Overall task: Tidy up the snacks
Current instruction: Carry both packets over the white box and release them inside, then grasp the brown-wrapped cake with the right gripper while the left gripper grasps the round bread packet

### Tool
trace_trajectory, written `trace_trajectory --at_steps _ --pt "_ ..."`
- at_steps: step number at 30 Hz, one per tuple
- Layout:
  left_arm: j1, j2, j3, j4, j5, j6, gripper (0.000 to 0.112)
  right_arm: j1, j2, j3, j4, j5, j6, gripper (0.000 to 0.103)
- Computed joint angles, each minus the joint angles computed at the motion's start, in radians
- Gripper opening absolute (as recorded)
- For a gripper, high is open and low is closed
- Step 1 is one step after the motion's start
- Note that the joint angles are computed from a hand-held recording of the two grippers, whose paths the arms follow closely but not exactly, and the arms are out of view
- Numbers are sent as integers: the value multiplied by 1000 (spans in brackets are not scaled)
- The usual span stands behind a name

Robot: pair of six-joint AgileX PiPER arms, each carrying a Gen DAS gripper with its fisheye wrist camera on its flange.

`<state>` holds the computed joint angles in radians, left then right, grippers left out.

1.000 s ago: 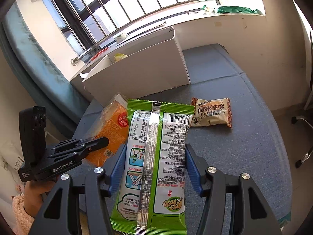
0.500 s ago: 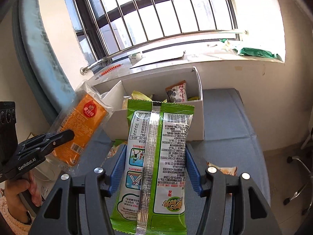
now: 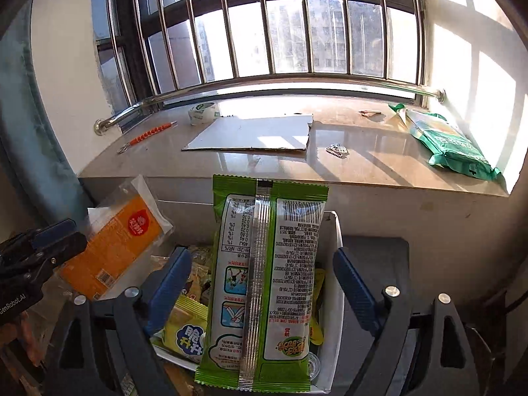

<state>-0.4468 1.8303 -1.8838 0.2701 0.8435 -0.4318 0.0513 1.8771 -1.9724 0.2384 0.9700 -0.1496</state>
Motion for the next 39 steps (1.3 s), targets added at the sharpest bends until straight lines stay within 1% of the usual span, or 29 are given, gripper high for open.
trace_trajectory --at_steps 2,3,5,8,10,14,15,18,20,23,25,27,29,31,33,35,36,37,38,39 --pt "8 -33 51 -12 -22 2 103 -13 -40 86 15 -69 -9 103" --pt "10 -46 67 -20 -22 4 103 -23 -70 140 29 -105 -23 103" --pt "1 -71 102 -3 -15 -9 103 -34 -108 204 33 -148 -35 103" --pt "-14 -117 162 21 -25 -28 103 -46 -163 273 48 -162 -55 103" --pt "-27 -152 197 26 -24 -29 103 -55 -216 330 86 -170 -93 103" --pt "-89 -271 322 53 -62 -48 103 -70 -366 476 179 -201 -206 103" --pt "-121 -305 358 90 -66 -73 103 -79 -414 526 213 -208 -248 103" --pt "-227 -411 477 238 -83 -204 103 -115 -567 691 345 -222 -378 103" --pt "-293 -474 549 300 -90 -279 103 -155 -660 792 441 -193 -476 103" --pt "-391 -562 661 382 -107 -407 103 -216 -797 937 511 -171 -554 103" --pt "-473 -606 736 472 -108 -536 103 -285 -881 1039 587 -147 -626 103" --pt "-564 -634 812 596 -87 -689 103 -369 -949 1142 653 -112 -692 103" --pt "-640 -650 880 672 -71 -803 103 -421 -1006 1233 640 -98 -671 103" --pt "-712 -660 941 726 -52 -912 103 -510 -1059 1320 660 -41 -711 103" --pt "-804 -664 997 803 3 -1042 103 -557 -1133 1401 633 -39 -716 103" --pt "-863 -663 1033 830 27 -1117 103 -623 -1162 1453 637 -14 -760 103" --pt "-883 -661 1045 837 33 -1142 103 -621 -1149 1460 623 -18 -768 103" --pt "-897 -658 1054 839 34 -1155 103 -584 -1131 1458 578 -54 -736 103" --pt "-904 -652 1057 832 38 -1156 103 -536 -1116 1452 522 -108 -674 103" --pt "-910 -644 1055 819 54 -1152 103 -511 -1104 1451 487 -149 -625 103"
